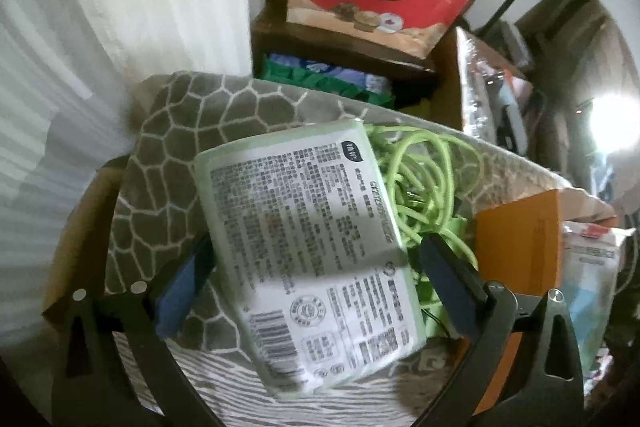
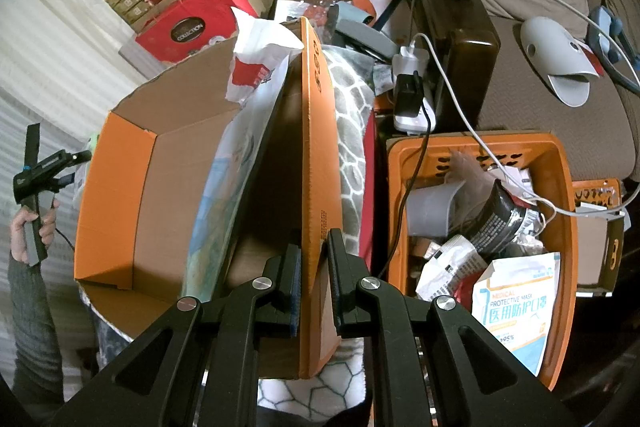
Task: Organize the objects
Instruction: 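Grasp the pale green pack with the left gripper and lift it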
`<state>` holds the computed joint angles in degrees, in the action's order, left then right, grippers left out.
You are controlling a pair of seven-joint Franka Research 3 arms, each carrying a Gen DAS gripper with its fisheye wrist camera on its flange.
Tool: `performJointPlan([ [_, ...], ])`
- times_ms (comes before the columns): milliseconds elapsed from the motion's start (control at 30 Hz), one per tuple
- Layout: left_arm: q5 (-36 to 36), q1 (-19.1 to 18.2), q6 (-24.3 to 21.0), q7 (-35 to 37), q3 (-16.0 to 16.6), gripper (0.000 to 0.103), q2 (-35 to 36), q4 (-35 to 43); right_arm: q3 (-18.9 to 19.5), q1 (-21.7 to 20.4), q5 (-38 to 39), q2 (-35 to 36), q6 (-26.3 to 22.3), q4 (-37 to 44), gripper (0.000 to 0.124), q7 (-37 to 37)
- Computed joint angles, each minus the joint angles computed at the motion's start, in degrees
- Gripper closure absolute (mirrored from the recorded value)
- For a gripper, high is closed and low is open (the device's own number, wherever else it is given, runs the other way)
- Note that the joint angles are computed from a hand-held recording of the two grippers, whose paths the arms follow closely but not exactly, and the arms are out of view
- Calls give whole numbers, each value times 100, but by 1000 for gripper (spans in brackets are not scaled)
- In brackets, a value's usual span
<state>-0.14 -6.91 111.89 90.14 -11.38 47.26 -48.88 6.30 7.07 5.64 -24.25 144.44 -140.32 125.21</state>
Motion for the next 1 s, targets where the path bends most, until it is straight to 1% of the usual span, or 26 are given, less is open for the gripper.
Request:
performJointPlan([
  [133,303,-218,-352,-51,160,2,377,570,3,3,-1,-7,0,-7,114,10],
  [167,319,-222,-313,-37,158,2,379,532,2,4,-1,-7,0,-7,114,10],
  [200,309,-187,-150,-33,141,3,263,293,2,4,-1,-7,0,-7,114,10],
  [267,237,-68,316,-3,76,6,-51,-320,1,5,-2,-6,-2,-6,114,8],
  [333,147,33,567,53,9,10,-228,-657,2,4,-4,-5,-5,-3,114,12],
  [467,-41,206,695,239,-95,12,-423,-954,12,5,-11,-30,-16,-25,114,27],
  [600,-355,414,931,386,-207,13,-718,-1337,4,16,16,-50,25,-58,114,29],
  [700,-576,553,1151,624,-298,13,-1055,-1696,0,22,42,-76,37,-89,114,18],
  [867,-970,682,1311,1111,-439,13,-1523,-2084,7,10,34,-52,18,-65,114,19],
  [1000,-1265,657,1332,1472,-517,13,-1825,-2256,8,19,51,-41,10,-43,114,34],
])
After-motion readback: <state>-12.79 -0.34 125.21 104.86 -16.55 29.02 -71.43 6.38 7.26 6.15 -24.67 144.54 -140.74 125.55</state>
